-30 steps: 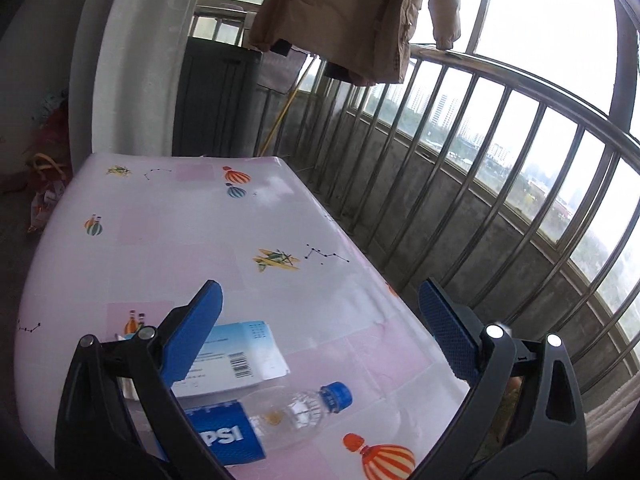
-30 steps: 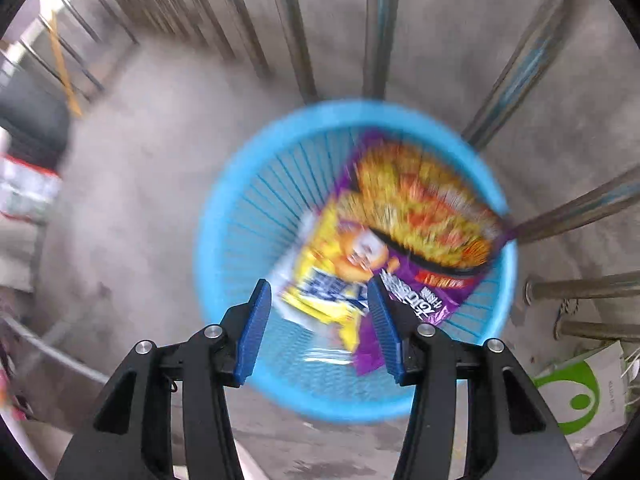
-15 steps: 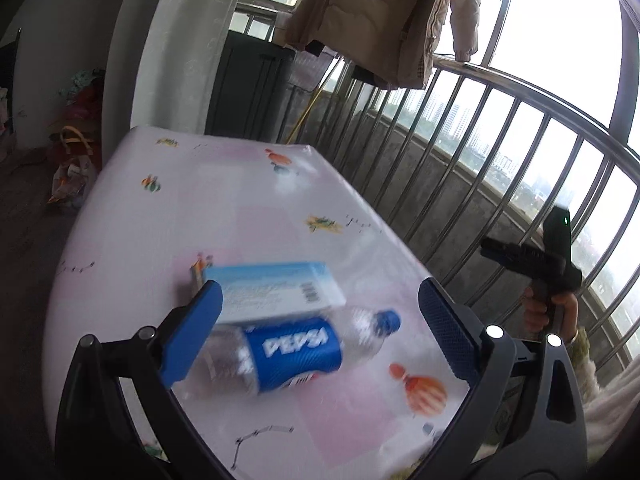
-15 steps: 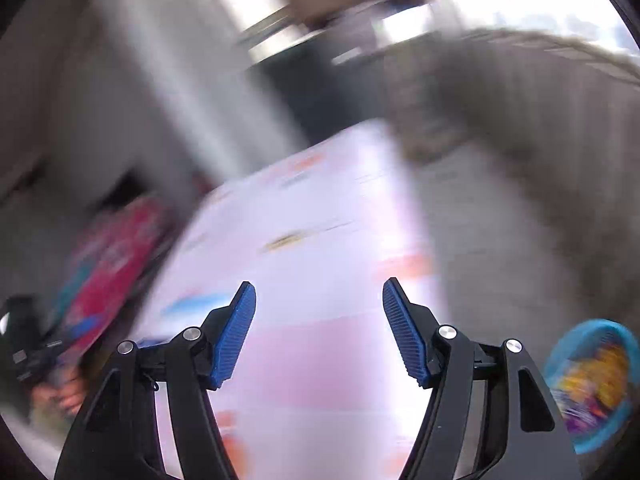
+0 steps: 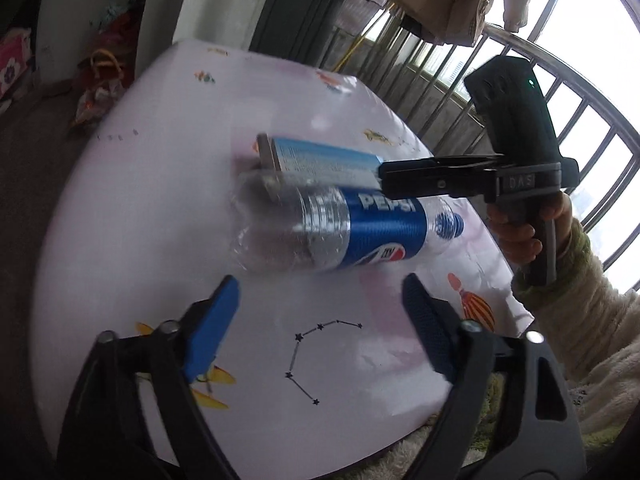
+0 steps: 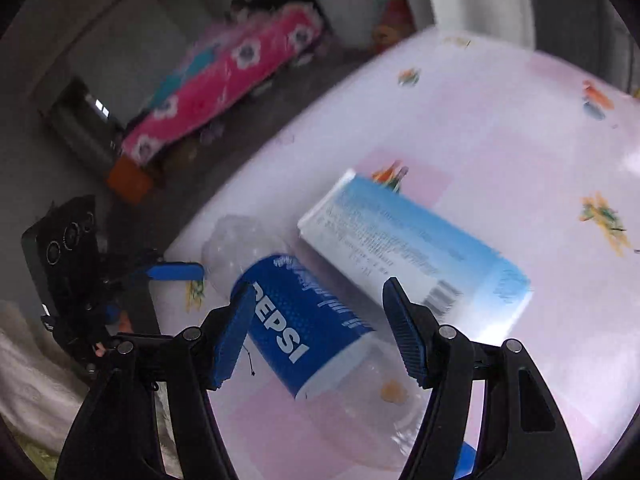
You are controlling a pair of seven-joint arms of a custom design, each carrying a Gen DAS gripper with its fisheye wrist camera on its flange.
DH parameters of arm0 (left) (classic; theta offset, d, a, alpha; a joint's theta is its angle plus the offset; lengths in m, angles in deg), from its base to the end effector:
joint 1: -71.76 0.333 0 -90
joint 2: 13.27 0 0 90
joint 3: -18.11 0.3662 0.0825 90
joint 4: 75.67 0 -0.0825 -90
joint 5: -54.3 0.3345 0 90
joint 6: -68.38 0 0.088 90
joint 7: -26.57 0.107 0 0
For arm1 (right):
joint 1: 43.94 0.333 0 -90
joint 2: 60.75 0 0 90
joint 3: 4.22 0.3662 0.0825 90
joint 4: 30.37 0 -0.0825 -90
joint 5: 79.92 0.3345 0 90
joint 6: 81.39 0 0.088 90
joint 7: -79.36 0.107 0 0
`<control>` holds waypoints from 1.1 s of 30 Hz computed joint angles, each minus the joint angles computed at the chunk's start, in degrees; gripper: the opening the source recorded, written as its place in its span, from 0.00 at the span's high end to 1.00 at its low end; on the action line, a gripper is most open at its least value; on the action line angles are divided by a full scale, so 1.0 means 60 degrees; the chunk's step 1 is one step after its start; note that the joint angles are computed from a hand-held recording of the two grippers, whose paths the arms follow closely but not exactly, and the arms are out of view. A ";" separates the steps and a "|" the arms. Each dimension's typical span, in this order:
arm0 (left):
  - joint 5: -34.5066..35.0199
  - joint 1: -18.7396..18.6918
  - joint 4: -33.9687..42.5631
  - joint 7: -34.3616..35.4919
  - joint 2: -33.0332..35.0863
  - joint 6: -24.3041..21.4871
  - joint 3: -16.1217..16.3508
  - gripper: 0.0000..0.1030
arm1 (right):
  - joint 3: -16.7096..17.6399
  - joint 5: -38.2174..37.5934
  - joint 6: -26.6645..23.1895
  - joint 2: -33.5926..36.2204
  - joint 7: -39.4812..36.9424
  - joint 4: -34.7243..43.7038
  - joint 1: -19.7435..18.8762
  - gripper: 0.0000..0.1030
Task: Collect trash
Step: 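Grasp the Pepsi bottle with the right tool while the left tool grasps the blue-white box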
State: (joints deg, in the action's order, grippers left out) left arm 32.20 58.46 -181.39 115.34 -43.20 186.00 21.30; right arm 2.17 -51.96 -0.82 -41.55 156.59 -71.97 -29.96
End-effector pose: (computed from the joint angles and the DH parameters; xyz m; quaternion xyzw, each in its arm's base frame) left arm 0.3224 -0.0664 0.8366 -0.6127 0.6790 -0.3994 0.0631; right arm 0.5144 0.2279 0.8310 -0.8722 0.3879 0.0724 0.2890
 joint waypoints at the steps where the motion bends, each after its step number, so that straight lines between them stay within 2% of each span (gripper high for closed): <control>1: -0.0206 -0.0075 -0.0080 -0.0035 0.0018 -0.0050 0.0067 0.35 | 0.0026 0.0060 -0.0040 0.0053 0.0087 -0.0063 -0.0001 0.38; 2: -0.0436 -0.0153 -0.0167 -0.0025 0.0044 -0.0075 0.0141 0.46 | 0.0072 0.0283 0.0111 -0.0089 0.0132 -0.0460 -0.0088 0.37; 5: -0.0967 -0.0320 -0.0283 0.0197 0.0203 -0.0169 0.0260 0.62 | -0.0073 0.0907 0.0443 -0.1126 -0.0135 -0.2432 -0.0357 0.38; 9: -0.1217 -0.0297 -0.0289 0.0531 0.0353 -0.0290 0.0193 0.70 | -0.0247 0.1658 0.0220 -0.1691 -0.0312 -0.3608 -0.0542 0.37; 13: -0.1340 -0.0161 -0.0308 0.0607 0.0384 -0.0360 0.0100 0.71 | -0.0485 0.2165 0.0528 -0.2491 -0.0542 -0.5008 -0.0606 0.38; 15: -0.1333 -0.0093 -0.0333 0.0590 0.0368 -0.0322 0.0025 0.77 | -0.0625 0.2529 0.0612 -0.2717 -0.0578 -0.5531 -0.0678 0.40; 23: -0.1186 -0.0140 0.0655 0.0577 0.0717 -0.0318 -0.0194 0.77 | -0.1284 0.4485 0.1767 -0.4181 -0.0983 -0.7871 -0.1002 0.42; 29: -0.1981 -0.0520 0.2039 0.1217 0.1940 -0.0140 -0.0320 0.77 | -0.1991 0.5142 0.3224 -0.5691 -0.0716 -0.9497 -0.1337 0.42; 30: -0.2148 -0.0517 0.2221 0.1354 0.2138 -0.0105 -0.0396 0.77 | -0.2026 0.5246 0.3649 -0.6025 -0.0538 -0.9891 -0.1585 0.42; 33: -0.2268 -0.0412 0.2845 0.1549 0.2893 0.0075 -0.0860 0.77 | -0.2281 0.4967 0.4564 -0.6579 0.0125 -1.0464 -0.1656 0.42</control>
